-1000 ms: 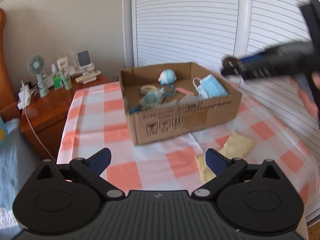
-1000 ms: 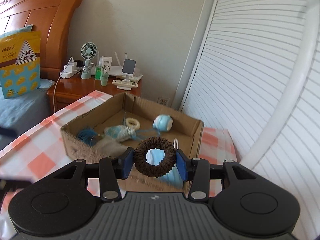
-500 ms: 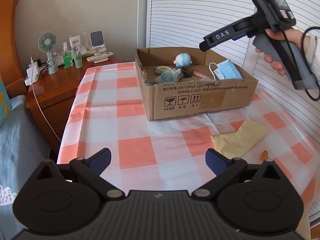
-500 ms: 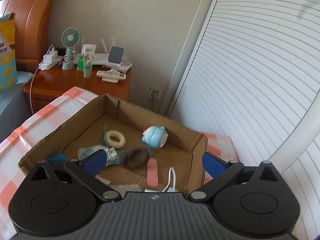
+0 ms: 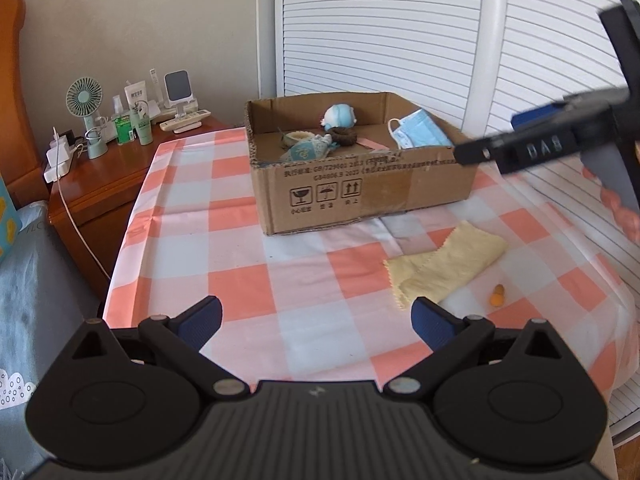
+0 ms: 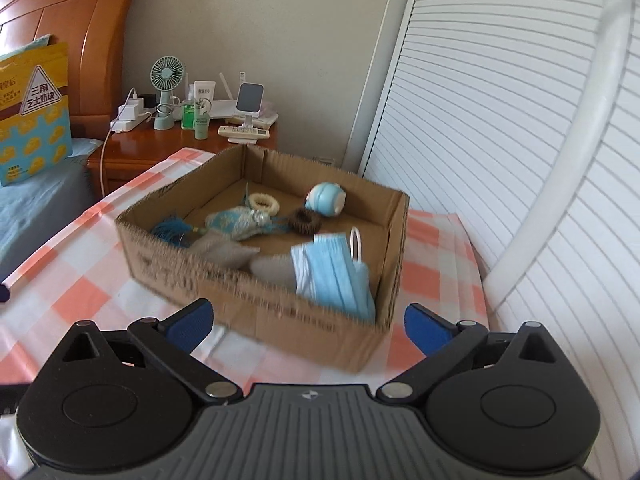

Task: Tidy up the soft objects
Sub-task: 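Open the right tool over the box to drop the brown hair tie, then move the left tool down toward the yellow cloth on the table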

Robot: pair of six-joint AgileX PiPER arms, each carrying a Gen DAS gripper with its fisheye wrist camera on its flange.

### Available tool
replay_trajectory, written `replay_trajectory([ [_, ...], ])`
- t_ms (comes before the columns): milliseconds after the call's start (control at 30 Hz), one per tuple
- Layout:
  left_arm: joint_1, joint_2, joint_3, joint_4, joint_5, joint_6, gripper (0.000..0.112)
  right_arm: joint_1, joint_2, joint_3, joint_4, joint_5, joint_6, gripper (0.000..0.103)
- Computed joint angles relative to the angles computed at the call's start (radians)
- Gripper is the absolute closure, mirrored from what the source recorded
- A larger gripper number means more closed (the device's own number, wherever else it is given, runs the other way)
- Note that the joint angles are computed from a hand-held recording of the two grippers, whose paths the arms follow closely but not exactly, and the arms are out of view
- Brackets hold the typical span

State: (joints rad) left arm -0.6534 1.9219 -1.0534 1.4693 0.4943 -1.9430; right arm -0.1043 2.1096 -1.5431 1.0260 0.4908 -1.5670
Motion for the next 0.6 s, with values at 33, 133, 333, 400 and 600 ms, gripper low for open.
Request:
replay_trajectory([
  [33, -0.013, -0.001, 0.002, 0.003, 0.011, -0.008, 0.011, -0.016, -0.015, 0.040, 0.049, 0.003, -0.052, 0.000],
  [133, -0.044, -0.001, 0.003, -0.011, 0.035, -0.010, 0.011, -0.063, -0.047, 0.143, 0.149, 0.020, -0.166, 0.000],
  [333, -0.080, 0.012, -0.007, -0.056, 0.060, 0.014, 0.011, -0.129, -0.066, 0.310, 0.275, 0.044, -0.345, 0.000],
  [400, -0.083, 0.018, -0.017, -0.067, 0.062, 0.033, 0.011, -0.139, -0.066, 0.348, 0.300, 0.046, -0.381, 0.000],
  [600, -0.079, 0.042, -0.044, -0.088, 0.055, 0.087, 0.011, -0.152, -0.050, 0.393, 0.330, 0.053, -0.427, 0.000],
])
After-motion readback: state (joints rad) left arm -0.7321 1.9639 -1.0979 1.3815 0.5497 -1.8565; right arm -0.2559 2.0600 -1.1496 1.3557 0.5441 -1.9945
